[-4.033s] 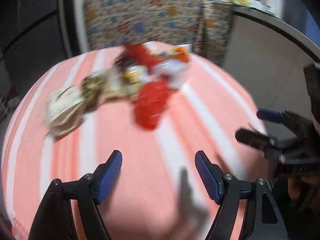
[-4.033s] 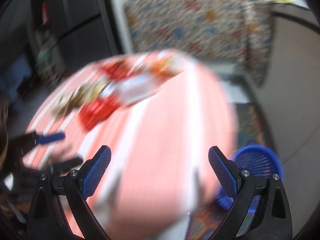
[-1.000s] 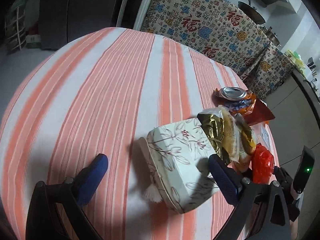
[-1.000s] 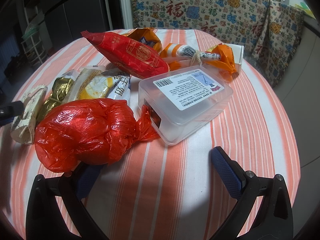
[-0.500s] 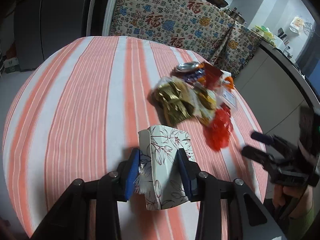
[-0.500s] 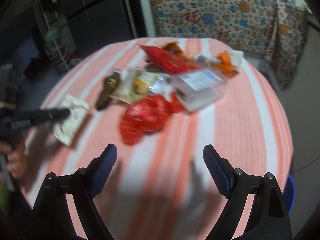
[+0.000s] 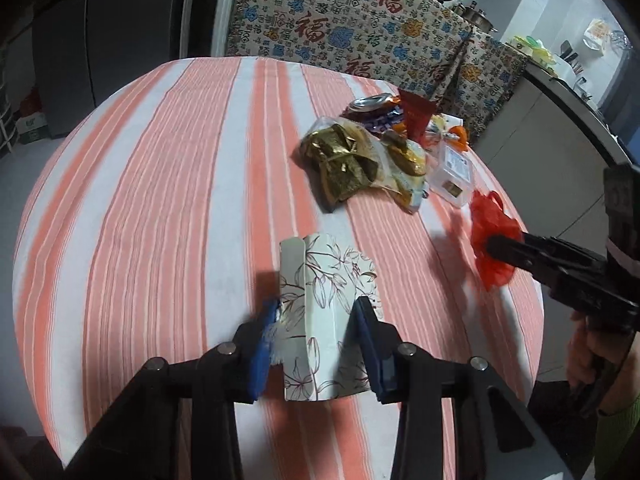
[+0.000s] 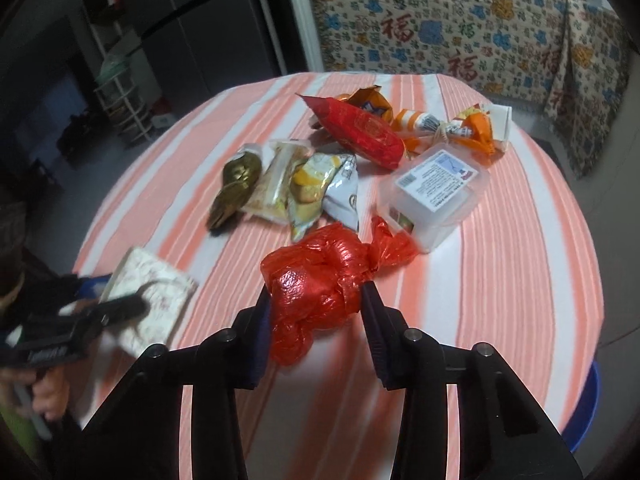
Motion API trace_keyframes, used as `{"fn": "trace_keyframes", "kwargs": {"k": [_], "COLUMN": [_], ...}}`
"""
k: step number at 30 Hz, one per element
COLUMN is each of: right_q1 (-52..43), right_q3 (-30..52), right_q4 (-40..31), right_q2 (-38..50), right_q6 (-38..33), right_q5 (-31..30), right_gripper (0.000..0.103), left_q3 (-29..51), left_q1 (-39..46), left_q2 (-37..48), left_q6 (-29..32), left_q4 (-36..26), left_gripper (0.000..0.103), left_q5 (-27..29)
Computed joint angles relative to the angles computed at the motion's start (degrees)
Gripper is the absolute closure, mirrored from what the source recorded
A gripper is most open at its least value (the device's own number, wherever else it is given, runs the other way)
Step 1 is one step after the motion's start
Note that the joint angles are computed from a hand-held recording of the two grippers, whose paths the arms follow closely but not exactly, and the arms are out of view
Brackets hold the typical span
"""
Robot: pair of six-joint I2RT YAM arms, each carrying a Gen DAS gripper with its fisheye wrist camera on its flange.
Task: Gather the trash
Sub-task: 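Grasp the patterned paper box with the left tool while the right tool grasps the red bag, then carry the paper box and red bag over the wastebasket and release both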
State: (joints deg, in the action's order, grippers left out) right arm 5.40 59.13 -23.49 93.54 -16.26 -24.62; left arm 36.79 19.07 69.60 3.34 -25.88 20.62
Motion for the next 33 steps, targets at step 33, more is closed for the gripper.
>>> {"fn": "trace_keyframes", "kwargs": {"k": [33], "right_q1": [-51.54], "right_q3": [39.9], "right_q4": [-24.92], "right_q2": [32.09], "right_q6": [-24.14], "right_q5": [-6.11], "right_gripper": [0.061], "left_q3": [77.25], "left_q1": [-61.72], "left_q2": [68.81], "left_q6": [-25.06], "left_q4": [-5.84], "left_gripper": [0.067], "left_q5": [-12.73]}}
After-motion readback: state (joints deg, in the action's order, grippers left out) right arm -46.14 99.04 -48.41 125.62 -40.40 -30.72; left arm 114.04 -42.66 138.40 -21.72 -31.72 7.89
